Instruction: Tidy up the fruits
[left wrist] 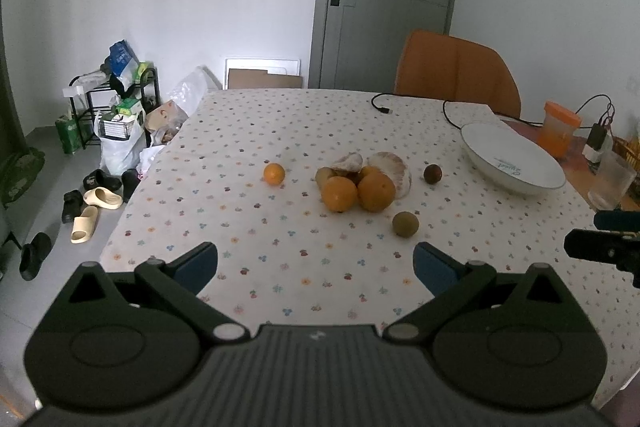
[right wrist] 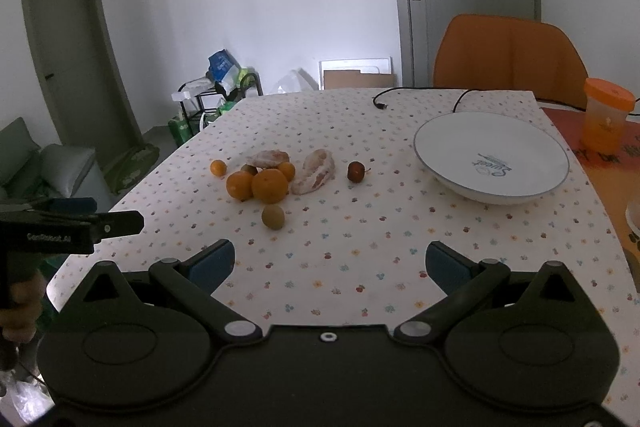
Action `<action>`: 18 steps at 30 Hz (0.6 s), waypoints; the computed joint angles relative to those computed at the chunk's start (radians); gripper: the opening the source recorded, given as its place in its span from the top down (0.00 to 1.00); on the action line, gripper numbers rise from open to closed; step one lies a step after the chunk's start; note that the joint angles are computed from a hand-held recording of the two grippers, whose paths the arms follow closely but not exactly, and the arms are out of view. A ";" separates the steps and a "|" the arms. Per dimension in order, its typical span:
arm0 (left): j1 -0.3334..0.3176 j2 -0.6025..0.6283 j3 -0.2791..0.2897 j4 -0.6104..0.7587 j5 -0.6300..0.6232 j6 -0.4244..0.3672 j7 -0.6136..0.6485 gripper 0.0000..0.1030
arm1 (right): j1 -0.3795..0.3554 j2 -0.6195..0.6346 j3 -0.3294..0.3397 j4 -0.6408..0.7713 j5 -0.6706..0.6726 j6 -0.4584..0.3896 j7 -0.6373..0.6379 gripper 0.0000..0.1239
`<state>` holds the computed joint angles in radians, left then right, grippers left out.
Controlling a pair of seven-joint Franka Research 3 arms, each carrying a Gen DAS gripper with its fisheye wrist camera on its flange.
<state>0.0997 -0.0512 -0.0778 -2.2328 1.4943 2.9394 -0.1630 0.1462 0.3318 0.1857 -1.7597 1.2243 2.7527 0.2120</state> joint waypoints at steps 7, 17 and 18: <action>0.000 0.006 0.002 0.002 -0.014 0.005 0.013 0.00 | 0.001 0.000 0.002 0.000 -0.003 -0.002 -0.006 0.17; 0.001 0.012 0.004 0.004 -0.030 0.004 0.033 0.00 | 0.002 0.006 0.004 0.001 -0.014 0.002 0.010 0.17; 0.001 0.013 0.005 0.004 -0.042 0.005 0.042 0.00 | 0.000 0.006 0.004 0.001 -0.013 0.001 0.010 0.17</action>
